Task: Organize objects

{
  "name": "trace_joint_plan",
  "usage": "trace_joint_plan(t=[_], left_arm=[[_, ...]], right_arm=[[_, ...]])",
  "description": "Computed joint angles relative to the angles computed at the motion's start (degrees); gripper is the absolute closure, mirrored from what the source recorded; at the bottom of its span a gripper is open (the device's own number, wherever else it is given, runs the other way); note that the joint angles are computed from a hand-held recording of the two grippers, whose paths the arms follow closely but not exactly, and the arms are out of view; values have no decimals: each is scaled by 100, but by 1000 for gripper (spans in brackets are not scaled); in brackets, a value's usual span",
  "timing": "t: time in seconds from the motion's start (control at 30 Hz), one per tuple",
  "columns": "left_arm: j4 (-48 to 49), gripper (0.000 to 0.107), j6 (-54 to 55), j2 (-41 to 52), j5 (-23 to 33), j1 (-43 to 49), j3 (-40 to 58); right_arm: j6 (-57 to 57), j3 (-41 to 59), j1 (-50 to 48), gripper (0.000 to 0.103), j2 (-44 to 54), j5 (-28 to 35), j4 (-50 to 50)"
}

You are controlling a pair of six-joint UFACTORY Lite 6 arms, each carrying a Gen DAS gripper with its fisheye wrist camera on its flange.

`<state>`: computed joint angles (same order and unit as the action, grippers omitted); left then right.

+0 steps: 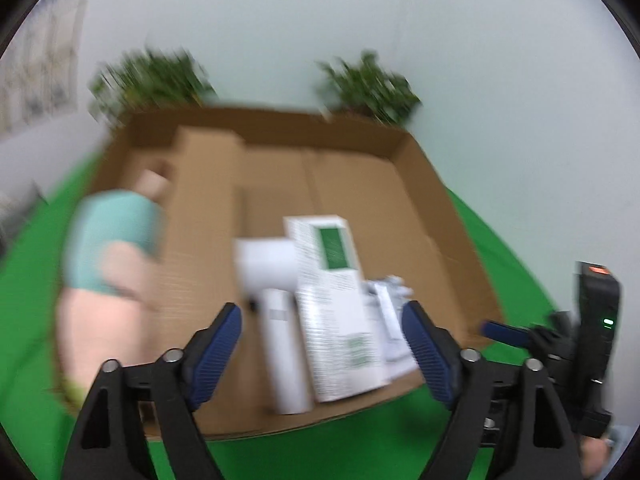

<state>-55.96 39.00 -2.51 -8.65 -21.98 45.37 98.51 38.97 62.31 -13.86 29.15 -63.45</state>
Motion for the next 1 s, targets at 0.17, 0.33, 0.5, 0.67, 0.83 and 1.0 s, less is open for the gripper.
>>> trace_joint_plan(t=[0.17,0.33,0.5,0.67,0.83,1.0], left_arm=[[-1071,4,1350,-1910,-1884,-249,-2006],[-1121,4,950,-2191,-2701,-253,-2774],[1379,4,-1620,-28,-2777,491,-2155],[2767,4,-3100,783,-3583,623,-2187],[2763,4,-3187,834,-3932,497,-2294],[2640,4,-3060,490,-3757,436,-2434]], right_arm=[[1894,294,810,1,702,1153,-1436],[2378,685,945,1,1262,1683,-1823],[2762,952,931,1,1846,1712,-2162],[2668,1095,979,1,2128,1865,-2070],[2482,1193,973,1,2220,1896,-1897],[2470,1191,972,1,2244,1901,-1882]])
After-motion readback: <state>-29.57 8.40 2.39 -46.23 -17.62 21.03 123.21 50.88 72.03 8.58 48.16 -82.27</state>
